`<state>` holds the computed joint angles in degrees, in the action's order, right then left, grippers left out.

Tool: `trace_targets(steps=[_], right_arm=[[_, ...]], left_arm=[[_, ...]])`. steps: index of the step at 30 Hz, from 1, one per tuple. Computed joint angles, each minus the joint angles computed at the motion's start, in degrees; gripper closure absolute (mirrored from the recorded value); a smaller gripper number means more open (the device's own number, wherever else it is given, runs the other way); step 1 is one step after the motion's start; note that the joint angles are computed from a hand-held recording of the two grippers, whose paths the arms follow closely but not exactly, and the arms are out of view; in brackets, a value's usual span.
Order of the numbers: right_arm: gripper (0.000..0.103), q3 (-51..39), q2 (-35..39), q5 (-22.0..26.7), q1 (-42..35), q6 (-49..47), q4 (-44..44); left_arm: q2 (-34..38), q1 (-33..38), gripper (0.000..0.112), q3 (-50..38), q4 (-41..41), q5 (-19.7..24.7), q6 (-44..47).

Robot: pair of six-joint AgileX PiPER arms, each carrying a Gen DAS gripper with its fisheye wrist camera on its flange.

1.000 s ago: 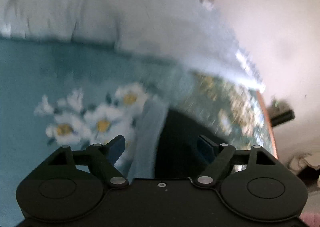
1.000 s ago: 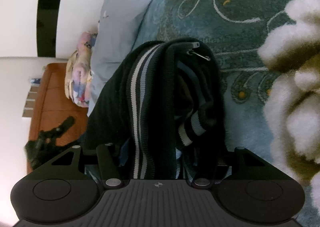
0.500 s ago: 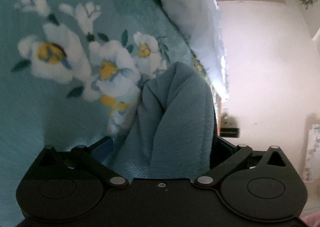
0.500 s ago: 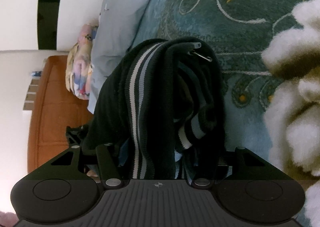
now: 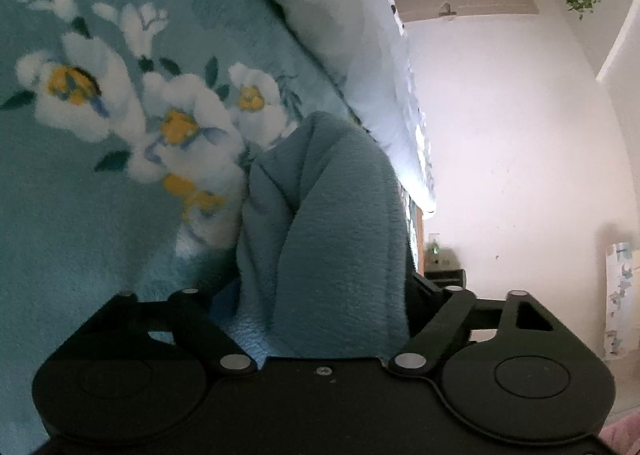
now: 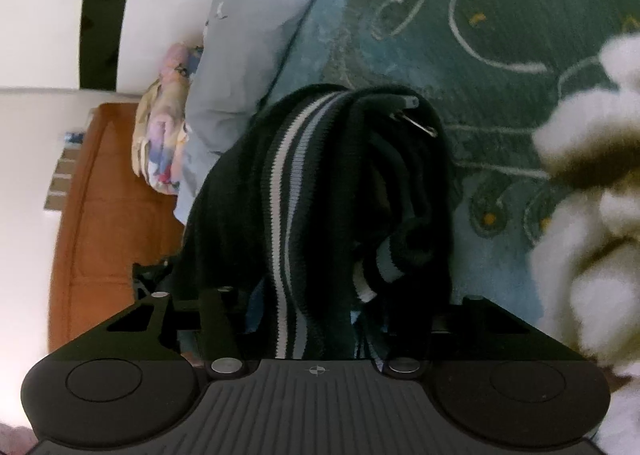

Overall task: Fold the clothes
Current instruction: 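Carry the bundle with both grippers toward the clothes stack by the headboard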

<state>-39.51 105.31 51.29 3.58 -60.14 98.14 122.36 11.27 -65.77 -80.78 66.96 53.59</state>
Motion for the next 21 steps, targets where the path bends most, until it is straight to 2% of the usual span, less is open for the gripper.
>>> trace_targets(steps=[3, 6, 12, 15, 21], right_arm=[[0.061, -3.6, -0.3, 0.4, -1.8, 2.8, -7.0], [0.061, -11.2, 1.4, 1.6, -3.7, 8.3, -18.3], [0.061, -27.5, 7.2, 7.4, -4.9, 15.4, -33.9], [0.060, -31.5, 9.4, 10.1, -4.8, 17.2, -37.1], [0.054, -30.7, 10.5, 11.6, -5.7, 15.9, -35.4]], left_arm=[[-3.6, -1.0, 0.037, 4.4, -1.6, -1.8, 2.7], [-6.5, -2.1, 0.037, 9.6, -4.1, -3.3, 4.9], [-12.3, -3.7, 0.036, 21.0, -11.0, -5.6, 9.7], [-14.8, -2.1, 0.036, 24.6, -12.3, -6.7, 10.4], [-19.1, 1.4, 0.035, 25.1, -9.4, -9.1, 9.1]])
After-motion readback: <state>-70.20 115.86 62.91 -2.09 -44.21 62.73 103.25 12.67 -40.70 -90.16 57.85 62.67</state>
